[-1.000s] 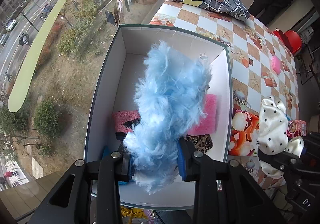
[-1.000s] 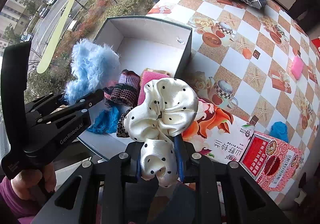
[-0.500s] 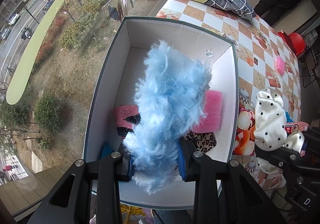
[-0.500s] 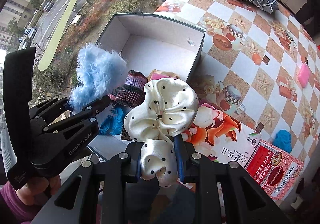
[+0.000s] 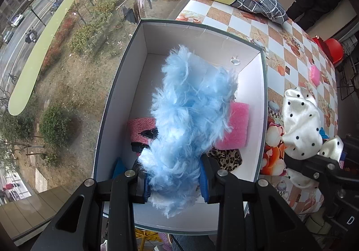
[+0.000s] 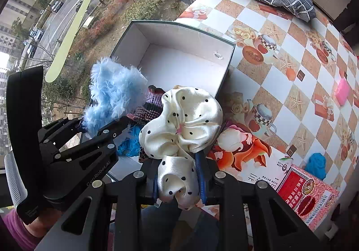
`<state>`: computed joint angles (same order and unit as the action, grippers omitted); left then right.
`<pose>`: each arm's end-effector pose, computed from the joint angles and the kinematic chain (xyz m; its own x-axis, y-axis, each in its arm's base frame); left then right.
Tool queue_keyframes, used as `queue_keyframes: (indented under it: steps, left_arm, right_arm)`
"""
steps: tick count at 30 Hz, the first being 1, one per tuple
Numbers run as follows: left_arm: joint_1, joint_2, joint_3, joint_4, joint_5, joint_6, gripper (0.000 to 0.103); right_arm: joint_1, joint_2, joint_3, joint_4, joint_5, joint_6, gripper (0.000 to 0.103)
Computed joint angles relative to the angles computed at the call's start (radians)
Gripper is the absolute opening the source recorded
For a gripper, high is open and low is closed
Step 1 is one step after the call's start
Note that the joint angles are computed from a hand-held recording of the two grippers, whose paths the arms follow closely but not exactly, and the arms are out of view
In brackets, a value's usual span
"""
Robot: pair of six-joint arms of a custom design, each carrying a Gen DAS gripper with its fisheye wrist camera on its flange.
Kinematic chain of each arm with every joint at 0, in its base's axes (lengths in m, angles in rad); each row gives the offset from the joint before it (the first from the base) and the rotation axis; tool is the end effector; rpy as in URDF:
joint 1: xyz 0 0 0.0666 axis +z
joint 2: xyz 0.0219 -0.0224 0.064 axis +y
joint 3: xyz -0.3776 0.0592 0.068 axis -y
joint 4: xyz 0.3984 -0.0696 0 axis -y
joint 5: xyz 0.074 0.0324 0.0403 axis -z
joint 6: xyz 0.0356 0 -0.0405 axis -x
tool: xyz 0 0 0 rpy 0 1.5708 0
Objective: Organize soft objects
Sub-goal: 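Hold the fluffy blue item and scrunchie above the white box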
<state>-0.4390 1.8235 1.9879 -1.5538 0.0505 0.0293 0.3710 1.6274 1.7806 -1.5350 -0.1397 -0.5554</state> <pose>0.5374 -0.2548 0.4366 -0.9026 0.3915 -0.1789 0.4065 0.9120 -0.0549 0.4878 0.1947 0.4572 -0.9799 0.1791 -0.0875 0.1569 0.9639 0.2153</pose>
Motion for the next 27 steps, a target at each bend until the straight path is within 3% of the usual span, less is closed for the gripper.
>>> queue_keyframes:
  steps: [27]
  left_arm:
    - [-0.002,-0.001,0.004,-0.005,-0.005,-0.011,0.035]
  right_arm:
    - [-0.003,0.011,0.018,0.006,0.006,-0.009,0.026]
